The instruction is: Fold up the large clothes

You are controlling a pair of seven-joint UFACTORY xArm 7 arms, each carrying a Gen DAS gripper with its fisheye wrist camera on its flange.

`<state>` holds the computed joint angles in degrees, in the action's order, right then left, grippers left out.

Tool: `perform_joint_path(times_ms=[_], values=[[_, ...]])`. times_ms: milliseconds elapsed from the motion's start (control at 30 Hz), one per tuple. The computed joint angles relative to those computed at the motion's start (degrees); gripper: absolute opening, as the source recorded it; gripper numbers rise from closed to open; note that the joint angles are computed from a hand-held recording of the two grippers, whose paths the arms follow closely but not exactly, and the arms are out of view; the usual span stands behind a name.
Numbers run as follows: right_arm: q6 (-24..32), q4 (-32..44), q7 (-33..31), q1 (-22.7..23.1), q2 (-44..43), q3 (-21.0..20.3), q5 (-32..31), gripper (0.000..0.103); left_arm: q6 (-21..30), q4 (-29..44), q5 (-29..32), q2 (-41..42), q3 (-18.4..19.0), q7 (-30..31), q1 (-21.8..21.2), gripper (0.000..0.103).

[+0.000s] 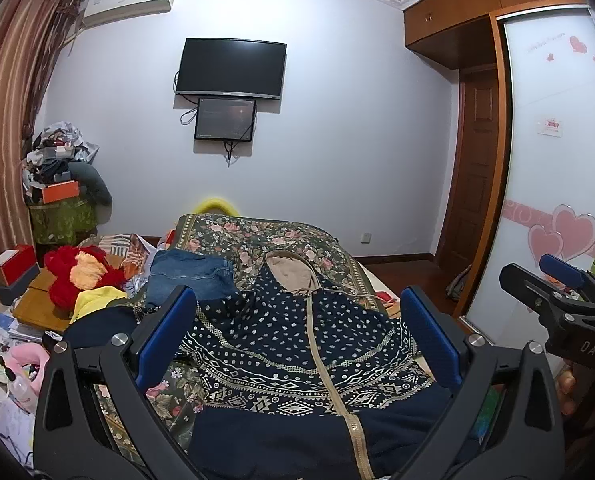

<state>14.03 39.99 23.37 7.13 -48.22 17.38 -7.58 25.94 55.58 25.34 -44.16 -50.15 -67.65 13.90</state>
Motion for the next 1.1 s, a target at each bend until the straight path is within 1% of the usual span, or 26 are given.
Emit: perform_joint_path(times_ms=[167, 300, 500, 567, 700, 767, 800, 900, 967, 1033, 1100], values=[[1.22, 1.18, 0.33, -0.57, 1.68, 0.5, -0.33, 0.103, -1.14, -0.48, 0.72, 0.9, 0.22, -0.1, 1.15, 0.103], [1.85, 2.43, 0.29, -0.98, 4.28, 0.73, -1.06, 0.103, -3.33, -1.43, 1.45, 2.17, 1.54, -0.19, 1.92, 0.103], [2.92, 6.5, 0.48, -2.11, 10.78, 1.76, -2.92, 0.103, -5.62, -3.08, 2.85, 4.45, 3.35, -1.81, 4.72, 0.103], [3.17, 8.0, 0.65, -2.32, 13.39, 2.02, -3.73, 0.103, -5.5, -3.68, 3.47, 5.39, 4.07, -2.86, 6.07, 0.103], [3.97, 11.15, 1.19, -2.7, 19.15, 2.53, -5.91, 0.103, -3.36, -3.94, 5.68, 7.76, 4.16, -6.91, 10.02, 0.103], [4.67, 13.27, 1.41, -2.51, 22.77, 2.48, -7.08, 0.103, -3.13, -4.5, 7.16, 9.62, 5.06, -8.49, 11.11, 0.103], [4.92, 14.23, 1.5, -2.24, 24.49, 2.29, -7.69, 0.103, -2.87, -4.7, 7.97, 10.47, 5.65, -8.9, 11.38, 0.103], [6.13, 17.69, 1.86, -1.18, 29.94, 1.4, -9.65, 0.103, -0.55, -4.95, 11.98, 12.7, 5.84, -10.77, 14.16, 0.103], [6.82, 20.14, 1.13, 0.7, 33.64, -0.39, -9.43, 0.103, -0.4, -5.42, 15.29, 14.6, 6.4, -11.74, 15.9, 0.103], [7.59, 23.09, -0.61, 3.05, 37.52, -2.68, -7.55, 0.103, -0.58, -5.88, 17.32, 16.84, 8.23, -11.37, 15.63, 0.103], [8.6, 26.39, -0.43, 4.27, 41.36, -3.9, -7.7, 0.103, -0.83, -6.31, 19.21, 20.14, 10.55, -10.27, 15.23, 0.103]])
